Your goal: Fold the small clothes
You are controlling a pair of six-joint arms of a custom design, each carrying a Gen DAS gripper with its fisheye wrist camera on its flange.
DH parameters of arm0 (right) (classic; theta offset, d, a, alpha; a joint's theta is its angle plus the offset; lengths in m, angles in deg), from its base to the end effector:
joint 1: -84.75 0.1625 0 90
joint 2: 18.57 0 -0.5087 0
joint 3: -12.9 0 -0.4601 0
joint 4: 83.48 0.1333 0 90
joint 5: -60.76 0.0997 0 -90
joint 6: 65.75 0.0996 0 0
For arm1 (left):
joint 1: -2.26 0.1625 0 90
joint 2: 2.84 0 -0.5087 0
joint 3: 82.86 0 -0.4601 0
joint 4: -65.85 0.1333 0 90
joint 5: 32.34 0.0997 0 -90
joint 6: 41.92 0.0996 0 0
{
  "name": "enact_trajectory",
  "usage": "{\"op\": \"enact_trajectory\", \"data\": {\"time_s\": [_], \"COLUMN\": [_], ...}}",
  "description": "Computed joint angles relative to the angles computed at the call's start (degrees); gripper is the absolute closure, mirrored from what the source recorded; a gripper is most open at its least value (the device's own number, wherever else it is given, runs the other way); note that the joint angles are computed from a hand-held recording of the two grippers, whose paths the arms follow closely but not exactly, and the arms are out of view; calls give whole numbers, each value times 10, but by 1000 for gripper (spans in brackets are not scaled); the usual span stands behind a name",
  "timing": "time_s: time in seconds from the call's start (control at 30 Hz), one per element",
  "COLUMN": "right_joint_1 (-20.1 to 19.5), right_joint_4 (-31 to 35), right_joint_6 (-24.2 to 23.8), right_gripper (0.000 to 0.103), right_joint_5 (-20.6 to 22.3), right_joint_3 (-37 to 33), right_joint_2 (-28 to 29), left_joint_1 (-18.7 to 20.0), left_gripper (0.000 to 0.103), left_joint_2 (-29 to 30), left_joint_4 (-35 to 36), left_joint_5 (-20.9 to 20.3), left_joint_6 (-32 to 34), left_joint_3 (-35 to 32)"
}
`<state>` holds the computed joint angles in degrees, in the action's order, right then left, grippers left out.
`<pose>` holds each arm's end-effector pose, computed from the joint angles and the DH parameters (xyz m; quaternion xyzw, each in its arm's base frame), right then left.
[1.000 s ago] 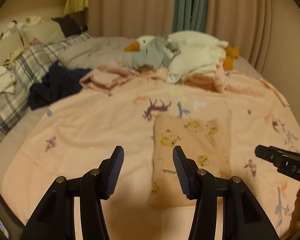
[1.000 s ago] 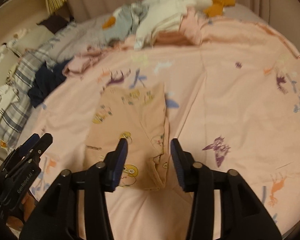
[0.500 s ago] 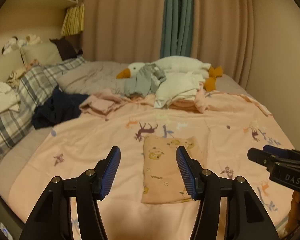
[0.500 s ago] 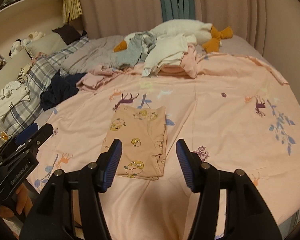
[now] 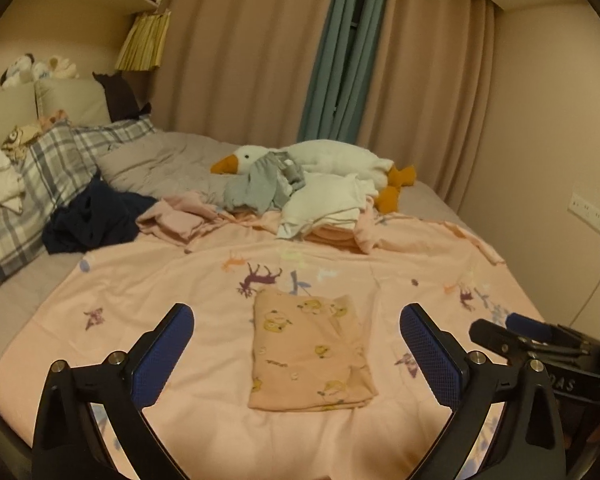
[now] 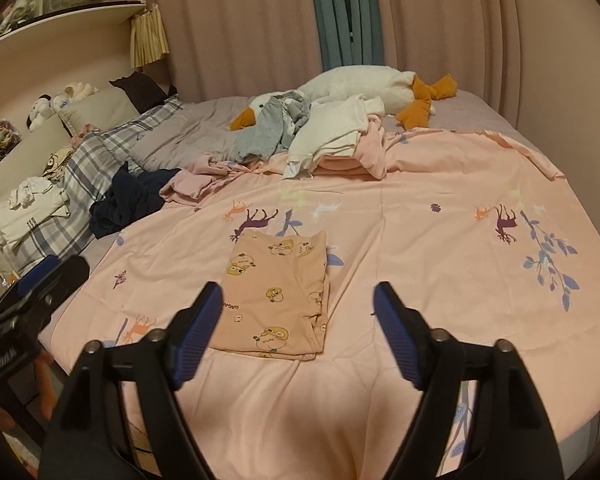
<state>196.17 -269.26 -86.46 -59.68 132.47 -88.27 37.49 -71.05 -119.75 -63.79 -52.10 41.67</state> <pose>0.2977 -0.5321 0.2997 0.2238 -0.8659 0.3778 0.2394 -0.3267 -0.4979 0.2749 0.1596 0.8225 -0.4946 0.2311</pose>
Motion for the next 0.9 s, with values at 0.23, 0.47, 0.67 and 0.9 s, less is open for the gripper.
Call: {"op": "enact_trajectory", "data": {"time_s": [0.23,0.47,0.67,0.9], "right_joint_1": [2,1,-2,-1], "right_joint_4": [-24,-31,-24,-28], "right_joint_6": [0,6,16,21], "right_gripper": [2,1,1,1], "right_joint_5": [11,13,4,-4], "right_joint_3": [15,20,14,11], "right_joint_2": [-12,-19,-14,-8], "left_joint_1": [-13,-24,-24,-27], "left_gripper": [1,1,1,1], "left_joint_2": [-3,2,13,-2], "left_joint_4": [1,-9,18,90], "left_joint_5": [9,24,46,19], "left_joint_6": [0,26,29,-10], "left_joint_3": [8,11,12,11]}}
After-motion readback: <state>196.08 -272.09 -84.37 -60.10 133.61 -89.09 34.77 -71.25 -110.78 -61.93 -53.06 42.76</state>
